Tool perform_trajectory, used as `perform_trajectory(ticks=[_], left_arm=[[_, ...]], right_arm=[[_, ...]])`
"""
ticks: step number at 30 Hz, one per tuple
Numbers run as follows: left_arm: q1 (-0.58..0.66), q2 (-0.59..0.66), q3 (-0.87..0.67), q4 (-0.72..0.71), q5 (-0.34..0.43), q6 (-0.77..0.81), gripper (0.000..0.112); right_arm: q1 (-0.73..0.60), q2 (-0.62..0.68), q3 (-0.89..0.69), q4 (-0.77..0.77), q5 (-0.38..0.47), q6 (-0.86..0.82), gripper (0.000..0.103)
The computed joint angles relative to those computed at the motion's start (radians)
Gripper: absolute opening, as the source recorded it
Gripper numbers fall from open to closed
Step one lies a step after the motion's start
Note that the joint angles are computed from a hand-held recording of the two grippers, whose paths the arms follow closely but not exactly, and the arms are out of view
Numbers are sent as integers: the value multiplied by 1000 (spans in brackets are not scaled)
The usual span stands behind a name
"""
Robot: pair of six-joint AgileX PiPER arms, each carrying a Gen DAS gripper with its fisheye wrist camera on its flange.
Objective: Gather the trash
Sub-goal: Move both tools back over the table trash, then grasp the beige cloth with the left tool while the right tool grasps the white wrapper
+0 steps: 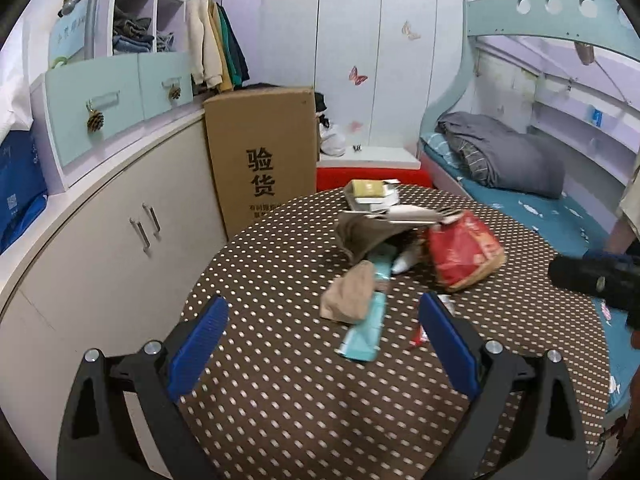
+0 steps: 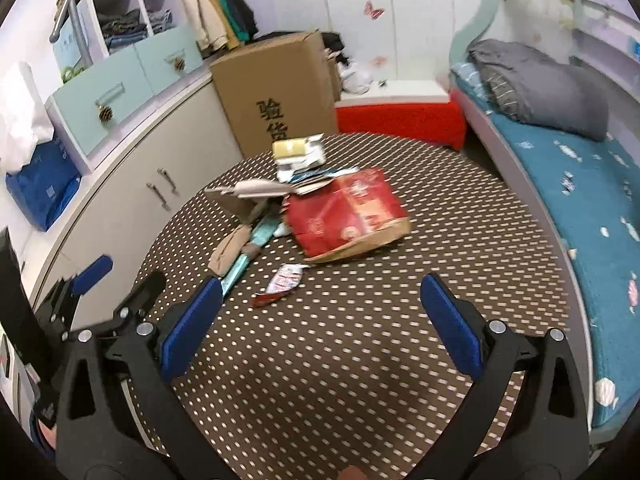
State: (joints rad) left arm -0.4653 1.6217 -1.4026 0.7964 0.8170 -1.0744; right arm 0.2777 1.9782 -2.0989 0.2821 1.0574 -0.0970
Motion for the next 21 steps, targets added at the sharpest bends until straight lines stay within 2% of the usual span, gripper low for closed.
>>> perform_trajectory(ticks=[8,11,18,20,21], left_arm=[[115,150,-124,-161,-61,246,94],[143,217,-193,-217,-61,323,94],[174,324,-324,-328,-35,483,94],[193,328,-326,-398,-59,534,86],[200,333,-335,-427,-58,554,75]], right_arm=[[24,166,-124,-2,36,36,95],[27,200,-149,-11,45,41,86],[35,256,-218,10,48,27,83],[46,290,-273,-4,67,38,78],[52,306,-298,-12,77,42,74]])
